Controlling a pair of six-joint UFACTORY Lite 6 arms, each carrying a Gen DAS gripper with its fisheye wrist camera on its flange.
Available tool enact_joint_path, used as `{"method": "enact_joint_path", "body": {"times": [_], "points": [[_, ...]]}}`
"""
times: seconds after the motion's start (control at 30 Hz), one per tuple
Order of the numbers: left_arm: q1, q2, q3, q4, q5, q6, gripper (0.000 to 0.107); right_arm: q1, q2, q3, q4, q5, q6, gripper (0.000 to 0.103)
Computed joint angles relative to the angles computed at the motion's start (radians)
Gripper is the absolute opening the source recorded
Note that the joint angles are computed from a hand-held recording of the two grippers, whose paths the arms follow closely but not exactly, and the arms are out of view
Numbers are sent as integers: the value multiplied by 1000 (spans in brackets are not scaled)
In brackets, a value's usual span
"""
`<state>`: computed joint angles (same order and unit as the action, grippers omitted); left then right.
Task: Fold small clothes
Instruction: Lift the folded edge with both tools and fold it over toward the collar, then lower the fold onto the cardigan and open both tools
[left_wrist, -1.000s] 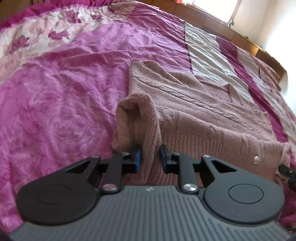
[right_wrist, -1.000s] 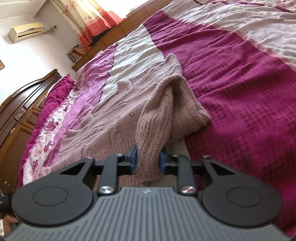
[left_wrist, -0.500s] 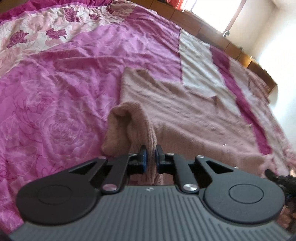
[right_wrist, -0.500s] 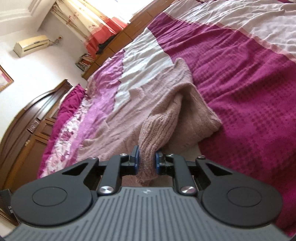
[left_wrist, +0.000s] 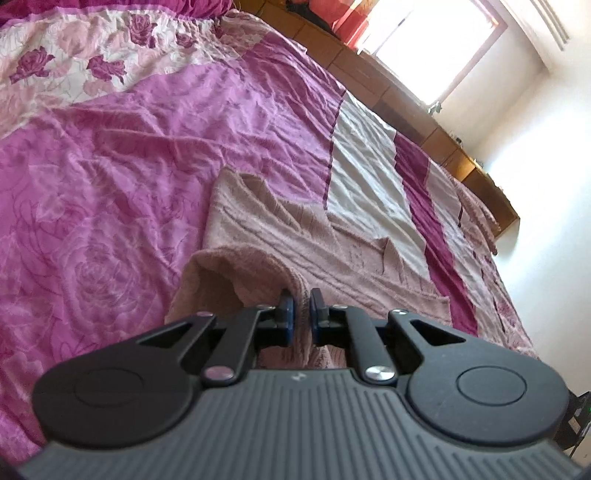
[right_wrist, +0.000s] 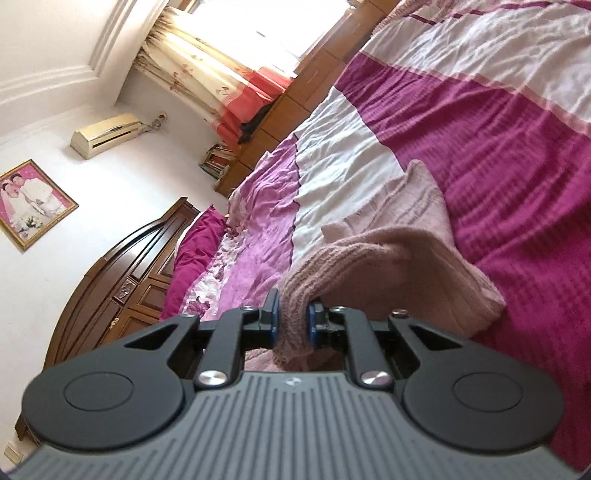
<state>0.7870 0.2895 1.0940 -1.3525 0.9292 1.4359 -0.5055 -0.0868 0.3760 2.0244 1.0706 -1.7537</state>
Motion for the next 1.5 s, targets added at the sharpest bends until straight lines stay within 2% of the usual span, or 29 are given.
{"method": "enact_joint_path", "body": {"times": [0.27, 0.4, 0.53, 0.73, 0.93, 1.17, 1.23, 1.27, 1.33, 1.37, 1.4, 1.47, 1.5], "points": [[3, -31, 50, -82, 38, 14, 10, 27, -21, 72, 25, 6, 55, 15], [-18, -13, 119, -118, 25, 1, 10, 57, -12, 140, 52, -11, 69, 15], [-71, 44, 217, -152, -33, -18, 10, 117, 26, 240, 119, -58, 58, 15], [-171, 207, 418, -155, -176, -94, 10, 217, 196, 435, 264, -164, -16, 15], [-276, 419, 646, -49, -339, -198, 10, 332, 439, 668, 414, -321, -184, 15], [-377, 650, 871, 225, -508, -380, 10, 410, 709, 913, 579, -498, -339, 15], [-386, 691, 919, 300, -512, -432, 12, 417, 778, 985, 574, -550, -319, 16], [-386, 702, 932, 320, -508, -447, 12, 418, 799, 1008, 564, -573, -301, 24], [-381, 705, 942, 337, -489, -452, 15, 417, 824, 1029, 555, -605, -273, 34], [-376, 696, 934, 338, -483, -447, 25, 411, 821, 1014, 562, -591, -276, 42], [-373, 677, 908, 326, -490, -433, 37, 404, 814, 987, 568, -557, -281, 45], [-355, 625, 834, 247, -493, -342, 51, 388, 786, 930, 565, -502, -282, 54], [-348, 605, 807, 217, -489, -306, 53, 383, 767, 896, 571, -475, -296, 55]]}}
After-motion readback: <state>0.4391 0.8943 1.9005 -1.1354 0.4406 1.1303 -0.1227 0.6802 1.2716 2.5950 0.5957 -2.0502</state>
